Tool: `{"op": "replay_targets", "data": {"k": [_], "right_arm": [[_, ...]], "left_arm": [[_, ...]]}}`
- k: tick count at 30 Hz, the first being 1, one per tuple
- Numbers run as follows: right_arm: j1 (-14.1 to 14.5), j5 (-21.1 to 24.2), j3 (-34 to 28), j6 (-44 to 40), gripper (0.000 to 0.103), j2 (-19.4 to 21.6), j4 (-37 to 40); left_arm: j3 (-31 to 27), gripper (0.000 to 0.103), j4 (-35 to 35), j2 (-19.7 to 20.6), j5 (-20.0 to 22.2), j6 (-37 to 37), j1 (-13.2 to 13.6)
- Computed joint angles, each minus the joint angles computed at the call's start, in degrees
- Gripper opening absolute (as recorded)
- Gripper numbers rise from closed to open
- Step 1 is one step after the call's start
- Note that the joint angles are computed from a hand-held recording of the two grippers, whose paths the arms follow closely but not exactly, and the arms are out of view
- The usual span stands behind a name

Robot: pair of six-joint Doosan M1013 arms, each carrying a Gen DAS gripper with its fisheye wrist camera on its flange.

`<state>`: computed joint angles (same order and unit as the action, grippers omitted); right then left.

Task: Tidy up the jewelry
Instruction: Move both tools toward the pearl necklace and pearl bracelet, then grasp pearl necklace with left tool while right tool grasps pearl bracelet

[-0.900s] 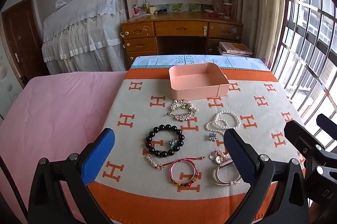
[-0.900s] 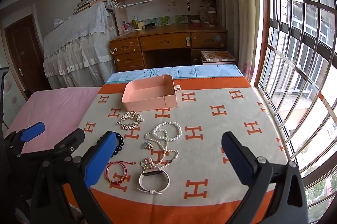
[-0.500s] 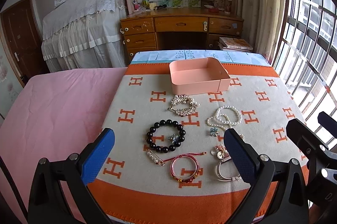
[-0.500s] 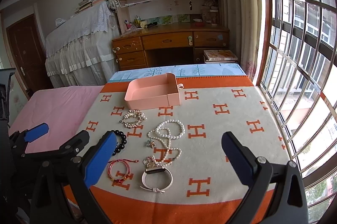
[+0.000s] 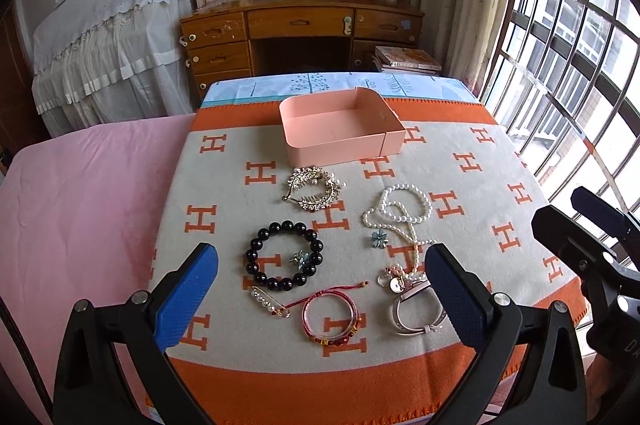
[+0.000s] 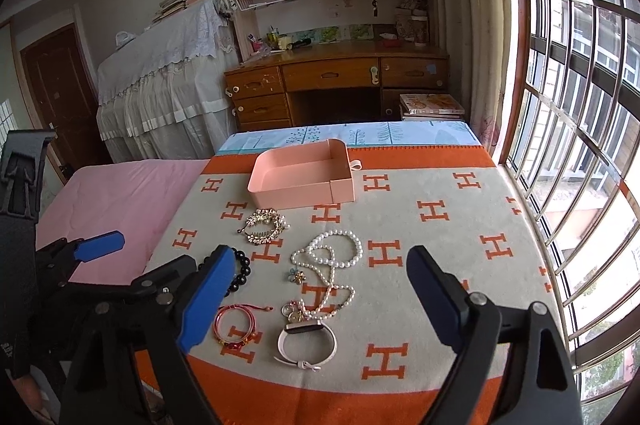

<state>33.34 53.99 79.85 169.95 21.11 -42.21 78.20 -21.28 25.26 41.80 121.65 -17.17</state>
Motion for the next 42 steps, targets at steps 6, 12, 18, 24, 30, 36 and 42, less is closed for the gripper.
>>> {"op": "replay_targets", "data": {"k": [6, 12, 18, 24, 30, 36, 42], "right_arm": [[-2.79, -3.34, -0.31, -5.14, 0.058, -0.38, 5.29], [-5.14, -5.23, -0.12, -4.85, 0.058, -0.79, 3.52], [-7.50, -5.17, -1.75, -10.83, 0.058, -0.29, 8.36], [-9.32, -4.33, -3.81, -17.29, 0.058, 2.42, 13.49], [-11.73, -2.72, -5.45, -26.43, 0.050, 6.35, 23.99], [-13.62, -0.02, -7.65, -33.36, 0.037, 10.29, 31.65], [-13.93, 1.34, -8.98, -35.71, 0.031, 12.55, 31.22]], "left_arm": [[-8.78, 0.102, 0.82, 4.31, 9.05, -2.26, 1.22], [-14.74, 0.102, 4.32, 6.80, 9.28, -6.03, 1.47], [-17.86, 0.102, 7.48, 8.60, 8.47, -6.68, 0.52], [-21.80, 0.097, 6.71, 12.58, 13.04, -4.86, -0.65], [-26.06, 0.085, 9.30, 17.21, 18.51, -6.10, -2.50], [-29.09, 0.061, 8.85, 20.52, 23.99, -7.16, -3.49], [-28.29, 0.060, 9.43, 20.90, 24.17, -5.82, -4.42]]}}
